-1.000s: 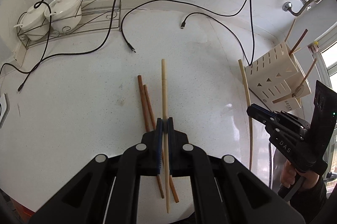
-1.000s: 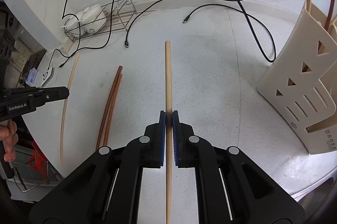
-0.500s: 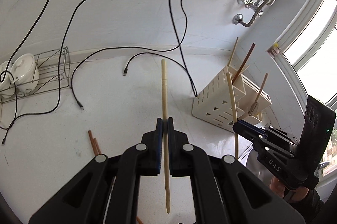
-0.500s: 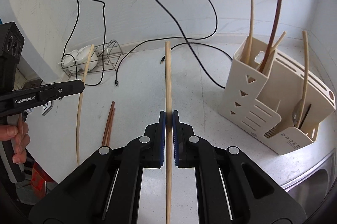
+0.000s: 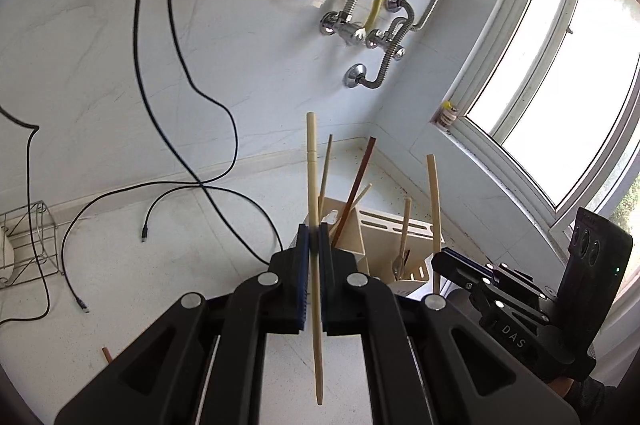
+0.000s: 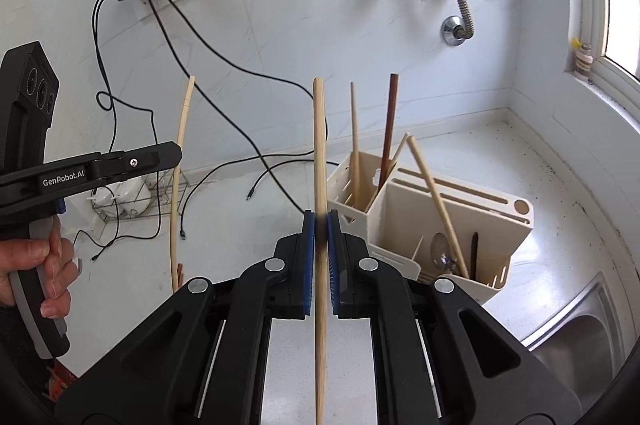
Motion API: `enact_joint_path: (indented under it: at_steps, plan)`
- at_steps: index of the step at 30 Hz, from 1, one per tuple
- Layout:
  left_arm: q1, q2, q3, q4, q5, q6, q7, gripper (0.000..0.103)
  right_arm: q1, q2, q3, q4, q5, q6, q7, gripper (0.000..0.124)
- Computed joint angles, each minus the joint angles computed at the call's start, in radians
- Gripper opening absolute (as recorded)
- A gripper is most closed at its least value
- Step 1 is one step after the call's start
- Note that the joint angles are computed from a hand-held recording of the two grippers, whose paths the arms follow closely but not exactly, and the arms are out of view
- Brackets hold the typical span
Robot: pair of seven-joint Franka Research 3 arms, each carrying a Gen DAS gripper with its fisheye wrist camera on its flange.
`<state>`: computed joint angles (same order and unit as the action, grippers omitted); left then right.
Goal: Organize utensils
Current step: 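Carry both light chopsticks over the cream holder and lower them in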
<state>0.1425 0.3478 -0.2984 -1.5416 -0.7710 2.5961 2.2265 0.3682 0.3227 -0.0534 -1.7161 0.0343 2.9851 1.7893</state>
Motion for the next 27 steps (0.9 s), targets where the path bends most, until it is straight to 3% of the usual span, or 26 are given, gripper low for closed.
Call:
enact_joint_path:
  at_steps: [7,12,19,22,27]
  plan:
    - [0.000,0.047,-0.074,0.062,-0.100,0.085,0.158,0.004,0.116,-0.015,-0.194,-0.061,-0.092,0.190,0.144,0.006]
    - [-0.013,0.094,-0.105,0.128,-0.127,0.143,0.209,0.004,0.313,0.019,-0.455,-0.079,-0.048,0.317,0.186,0.006]
    - [-0.019,0.180,-0.157,0.226,-0.112,0.234,0.249,0.004,0.603,0.155,-0.809,-0.085,0.169,0.474,0.062,0.006]
    - [-0.028,0.217,-0.169,0.260,-0.053,0.257,0.223,0.004,0.630,0.210,-0.850,-0.068,0.232,0.512,0.009,0.006]
    - [0.005,0.273,-0.253,0.297,-0.018,0.311,0.239,0.004,0.600,0.258,-0.825,-0.041,0.284,0.559,-0.053,0.006]
